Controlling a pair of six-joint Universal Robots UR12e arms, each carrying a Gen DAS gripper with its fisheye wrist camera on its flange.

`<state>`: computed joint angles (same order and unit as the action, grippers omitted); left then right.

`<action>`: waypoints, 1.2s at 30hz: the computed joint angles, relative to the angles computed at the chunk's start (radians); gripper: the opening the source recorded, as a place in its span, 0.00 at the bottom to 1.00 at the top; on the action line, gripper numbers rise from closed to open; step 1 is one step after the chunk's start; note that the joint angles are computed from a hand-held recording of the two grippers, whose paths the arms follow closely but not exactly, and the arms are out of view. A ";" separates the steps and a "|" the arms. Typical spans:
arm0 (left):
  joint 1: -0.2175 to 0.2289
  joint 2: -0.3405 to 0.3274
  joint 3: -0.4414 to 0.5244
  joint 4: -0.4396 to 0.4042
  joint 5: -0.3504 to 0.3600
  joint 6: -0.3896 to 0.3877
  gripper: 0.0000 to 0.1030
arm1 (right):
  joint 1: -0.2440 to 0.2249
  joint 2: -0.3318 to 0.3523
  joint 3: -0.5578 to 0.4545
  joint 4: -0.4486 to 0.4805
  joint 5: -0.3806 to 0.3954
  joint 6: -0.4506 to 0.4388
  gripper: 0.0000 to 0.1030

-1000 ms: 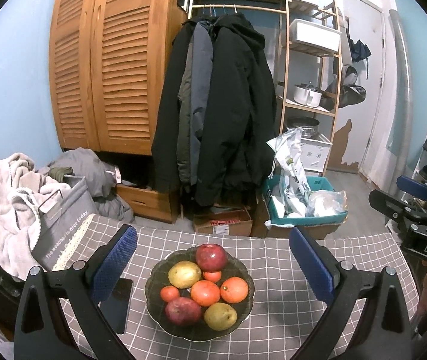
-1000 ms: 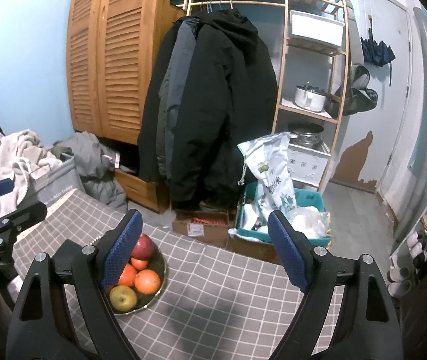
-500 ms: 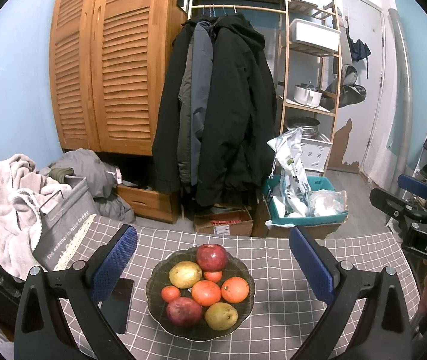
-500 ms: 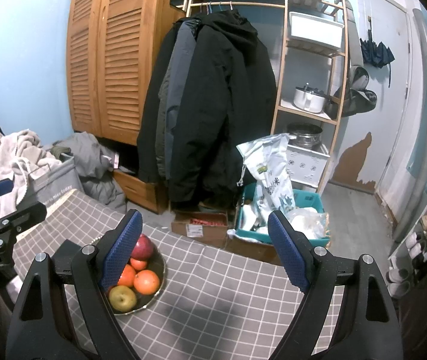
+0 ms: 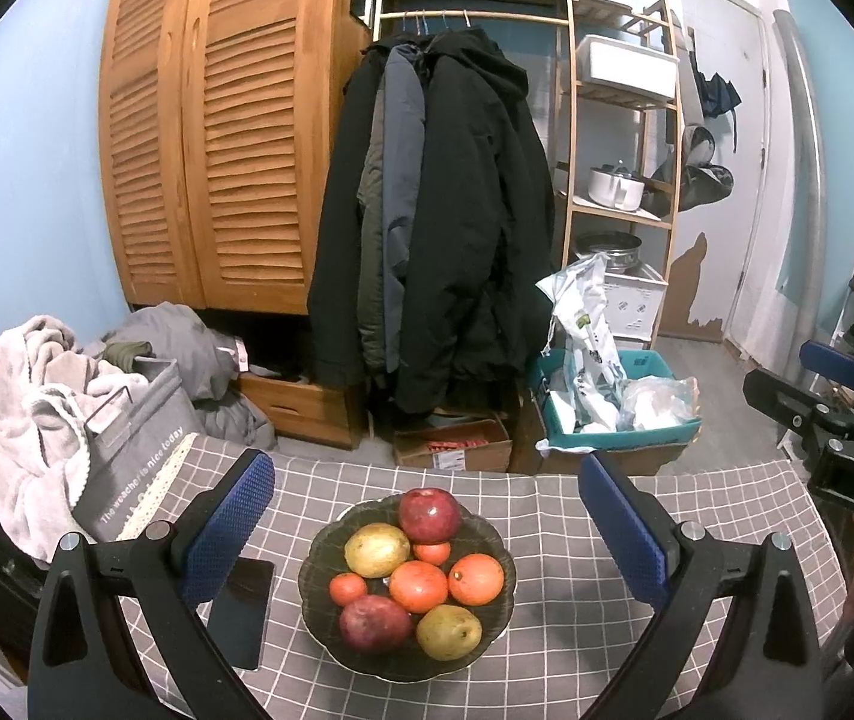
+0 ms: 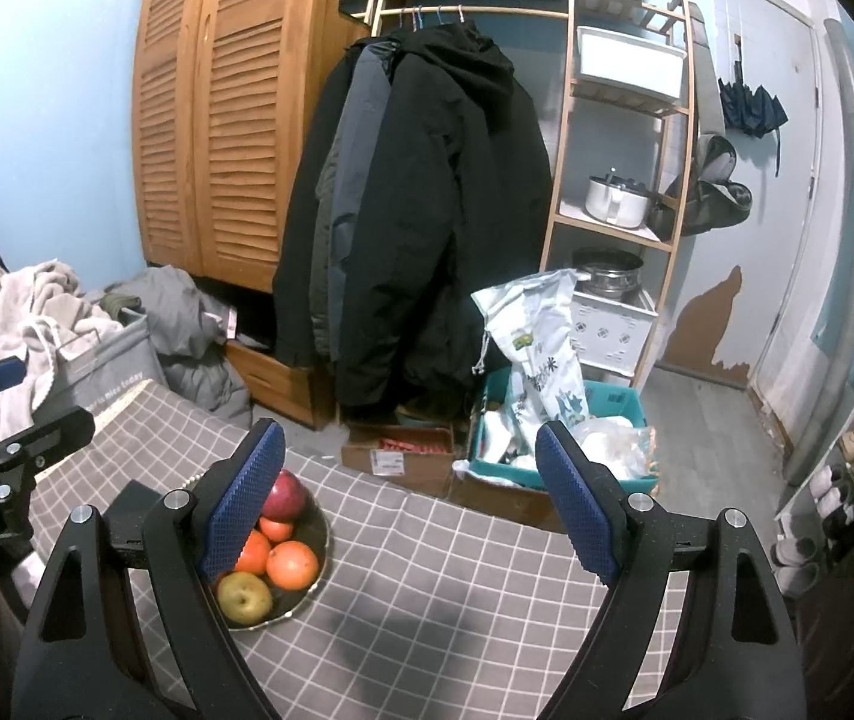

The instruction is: Organize fruits

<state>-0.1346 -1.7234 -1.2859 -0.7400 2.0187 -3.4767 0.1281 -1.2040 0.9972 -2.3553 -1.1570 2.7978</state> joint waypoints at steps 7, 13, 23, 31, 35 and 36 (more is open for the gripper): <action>0.004 0.003 -0.003 0.004 -0.001 -0.004 0.99 | -0.001 0.001 -0.002 0.001 0.001 -0.001 0.82; 0.002 -0.003 0.008 -0.012 0.018 -0.010 0.99 | -0.001 0.000 -0.001 0.001 0.000 -0.003 0.82; -0.002 -0.002 0.006 -0.005 0.032 -0.008 0.99 | -0.001 -0.001 0.001 -0.002 0.000 -0.003 0.82; -0.005 -0.003 0.006 -0.007 0.041 -0.008 0.99 | -0.002 0.001 -0.002 -0.002 0.001 -0.003 0.82; -0.005 0.001 -0.002 0.005 0.029 -0.006 0.99 | 0.000 -0.001 0.002 -0.003 -0.002 -0.003 0.82; -0.003 0.004 -0.006 0.009 0.024 -0.006 0.99 | 0.000 -0.001 0.002 -0.004 -0.001 -0.003 0.82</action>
